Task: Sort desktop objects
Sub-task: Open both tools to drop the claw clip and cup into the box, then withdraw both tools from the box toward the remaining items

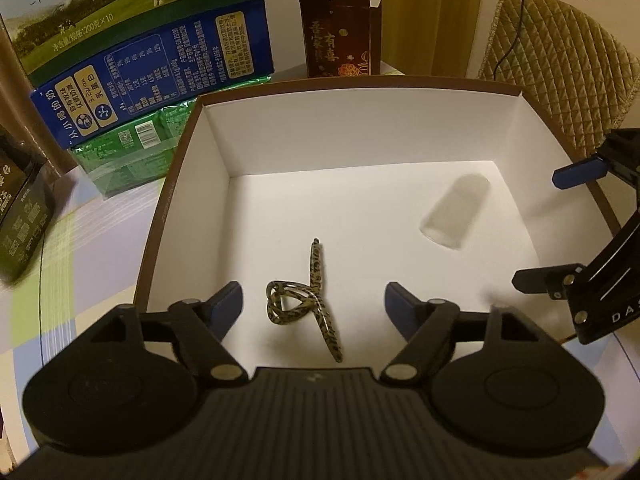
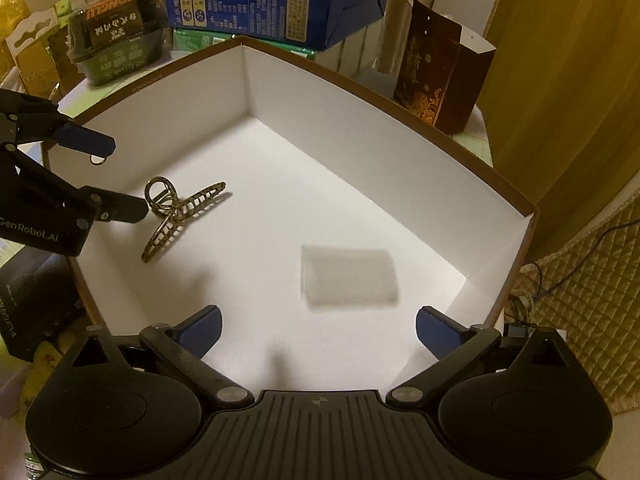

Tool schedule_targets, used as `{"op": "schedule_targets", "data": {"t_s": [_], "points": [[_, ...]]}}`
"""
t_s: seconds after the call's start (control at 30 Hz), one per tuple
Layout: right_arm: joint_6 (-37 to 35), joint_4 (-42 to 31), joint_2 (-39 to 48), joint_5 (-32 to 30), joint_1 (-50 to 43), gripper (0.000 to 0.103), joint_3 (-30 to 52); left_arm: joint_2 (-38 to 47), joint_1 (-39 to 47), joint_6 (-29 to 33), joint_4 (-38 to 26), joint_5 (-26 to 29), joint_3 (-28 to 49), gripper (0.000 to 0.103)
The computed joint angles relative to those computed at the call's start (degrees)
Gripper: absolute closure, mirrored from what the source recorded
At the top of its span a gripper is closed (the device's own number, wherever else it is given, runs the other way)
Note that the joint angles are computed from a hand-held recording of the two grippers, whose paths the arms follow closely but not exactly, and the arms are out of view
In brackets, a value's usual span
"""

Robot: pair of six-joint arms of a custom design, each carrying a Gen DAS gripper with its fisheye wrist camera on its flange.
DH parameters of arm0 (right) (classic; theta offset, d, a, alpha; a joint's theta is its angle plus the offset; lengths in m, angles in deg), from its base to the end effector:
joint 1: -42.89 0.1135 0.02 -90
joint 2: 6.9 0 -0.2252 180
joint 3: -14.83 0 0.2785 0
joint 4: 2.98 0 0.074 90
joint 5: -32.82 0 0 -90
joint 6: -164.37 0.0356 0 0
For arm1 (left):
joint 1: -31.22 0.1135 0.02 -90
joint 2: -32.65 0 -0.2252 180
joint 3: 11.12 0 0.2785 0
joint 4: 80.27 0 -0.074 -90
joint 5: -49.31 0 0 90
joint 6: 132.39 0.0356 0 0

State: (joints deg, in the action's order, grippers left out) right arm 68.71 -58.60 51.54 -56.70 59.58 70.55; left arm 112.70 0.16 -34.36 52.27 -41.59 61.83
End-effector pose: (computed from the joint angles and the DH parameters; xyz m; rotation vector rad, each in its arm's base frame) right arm 0.2279 0.0680 0.1989 -0.4990 2.5416 0.0598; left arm 0.2753 -0.1651 0.2116 0.8400 2.3852 -0.1418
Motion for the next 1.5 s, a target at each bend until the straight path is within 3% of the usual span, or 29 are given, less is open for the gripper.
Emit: {"op": "schedule_targets", "data": {"t_s": [0.47,1.0,1.27,1.5], "points": [[2.99,-6.48,-11.17,0.28,1.53,0.002,-1.78,-7.41,-4.59,-5.70,-5.72,-5.63,-1.56,0.012],[9.03,-14.43,-23.29,2.97,4.48,0.002,-3.03,-18.77,-9.36,-10.52,-13.00,-9.13,-5.15,0.008],[17.89,-20.29,-31.37,8.23,12.75,0.002,-2.47,-28.46,-8.50,-9.40,-16.89,-8.26,-8.18,0.008],[33.64,-26.87,-35.74,19.50,28.65,0.002,-1.43,-36.25,-6.69,-8.62,-21.83,-6.78,-9.11,0.008]]}}
